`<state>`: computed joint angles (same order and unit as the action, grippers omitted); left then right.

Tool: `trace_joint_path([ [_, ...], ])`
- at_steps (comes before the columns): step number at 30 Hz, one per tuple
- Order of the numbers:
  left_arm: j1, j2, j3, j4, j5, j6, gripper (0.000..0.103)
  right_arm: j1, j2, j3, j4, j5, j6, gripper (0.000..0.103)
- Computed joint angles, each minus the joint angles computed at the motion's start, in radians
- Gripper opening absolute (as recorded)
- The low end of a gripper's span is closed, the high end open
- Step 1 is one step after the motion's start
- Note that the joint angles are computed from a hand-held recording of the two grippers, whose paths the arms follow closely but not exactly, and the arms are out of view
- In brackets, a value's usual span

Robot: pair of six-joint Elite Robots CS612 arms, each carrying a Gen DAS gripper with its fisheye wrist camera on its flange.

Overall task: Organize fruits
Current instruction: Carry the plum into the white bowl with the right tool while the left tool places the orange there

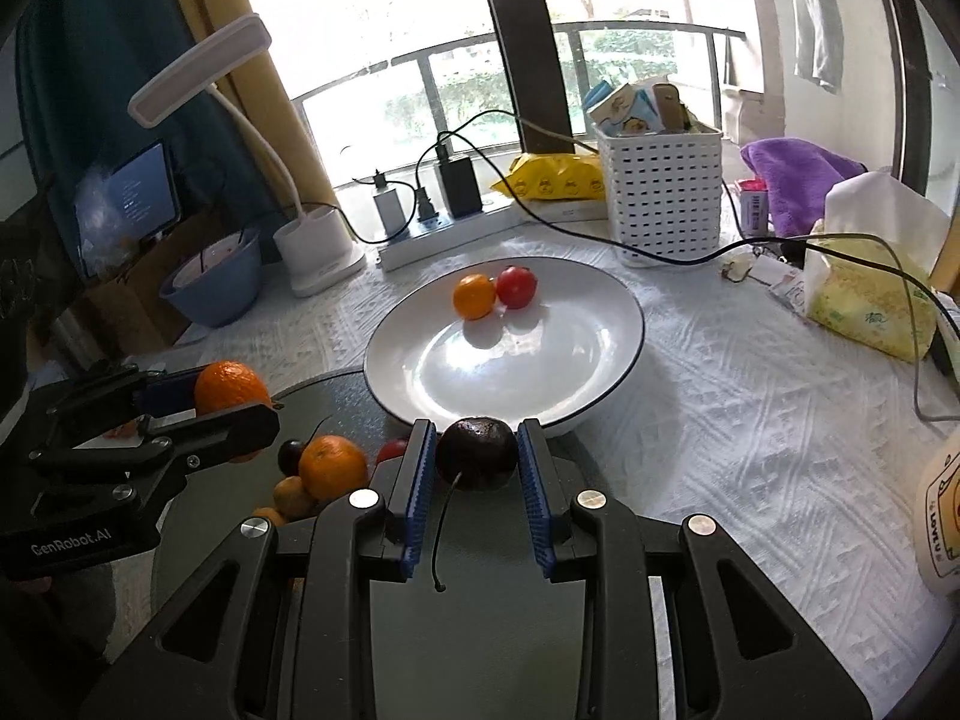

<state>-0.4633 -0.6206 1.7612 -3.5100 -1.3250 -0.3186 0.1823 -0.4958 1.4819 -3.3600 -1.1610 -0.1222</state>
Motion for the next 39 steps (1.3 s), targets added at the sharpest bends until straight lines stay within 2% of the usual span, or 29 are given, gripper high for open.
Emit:
trace_joint_path([
  [15, 0.015, 0.024, -0.077, 0.049, -0.031, 0.053, 0.046, -0.009, 0.022, -0.061, 0.019, -0.019, 0.006, 0.030],
  [39, 0.057, 0.087, -0.219, 0.180, -0.094, 0.070, 0.046, 0.005, 0.086, -0.209, 0.150, -0.045, -0.028, 0.030],
])
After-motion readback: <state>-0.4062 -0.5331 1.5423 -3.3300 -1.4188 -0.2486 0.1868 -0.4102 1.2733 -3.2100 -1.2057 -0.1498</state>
